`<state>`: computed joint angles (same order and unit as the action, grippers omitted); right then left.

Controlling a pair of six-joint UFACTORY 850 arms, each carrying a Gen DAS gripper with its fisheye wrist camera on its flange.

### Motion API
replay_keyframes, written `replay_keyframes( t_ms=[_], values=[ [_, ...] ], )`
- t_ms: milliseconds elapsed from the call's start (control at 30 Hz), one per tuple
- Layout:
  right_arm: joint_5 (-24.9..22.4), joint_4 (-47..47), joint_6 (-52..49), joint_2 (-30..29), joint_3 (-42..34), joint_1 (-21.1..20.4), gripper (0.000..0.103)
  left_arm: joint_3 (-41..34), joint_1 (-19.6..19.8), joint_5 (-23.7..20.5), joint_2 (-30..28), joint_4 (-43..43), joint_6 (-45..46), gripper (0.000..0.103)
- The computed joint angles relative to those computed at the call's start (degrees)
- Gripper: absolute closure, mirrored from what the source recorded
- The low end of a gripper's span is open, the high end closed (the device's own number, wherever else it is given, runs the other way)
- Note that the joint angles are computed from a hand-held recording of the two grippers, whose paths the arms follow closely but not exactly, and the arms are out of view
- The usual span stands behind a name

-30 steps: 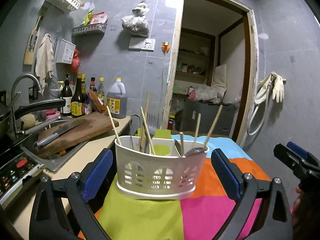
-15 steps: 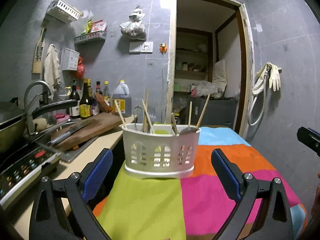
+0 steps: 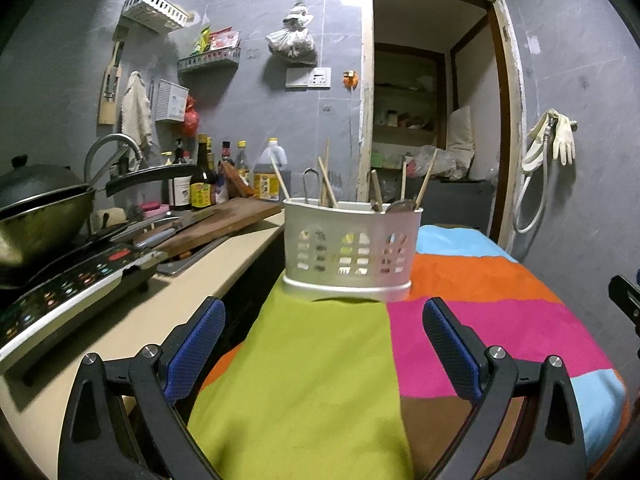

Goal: Organize utensils

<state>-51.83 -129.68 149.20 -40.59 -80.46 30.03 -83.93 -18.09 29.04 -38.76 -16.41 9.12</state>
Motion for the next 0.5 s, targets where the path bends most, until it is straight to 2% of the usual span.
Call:
replay_keyframes(
  t_ms=[167, 500],
  values=[
    [-3.01, 1.82, -0.78, 0.02, 1.43, 0.86, 0.0, 2.12, -0.33, 1.92, 0.24, -1.9, 2.02, 0.006],
    [-1.83, 3.19, -0.1, -0.16, 1.78, 0.75, 0.0, 2.97, -0.65, 2.84, -0.29, -2.67, 3.41, 0.006]
  ],
)
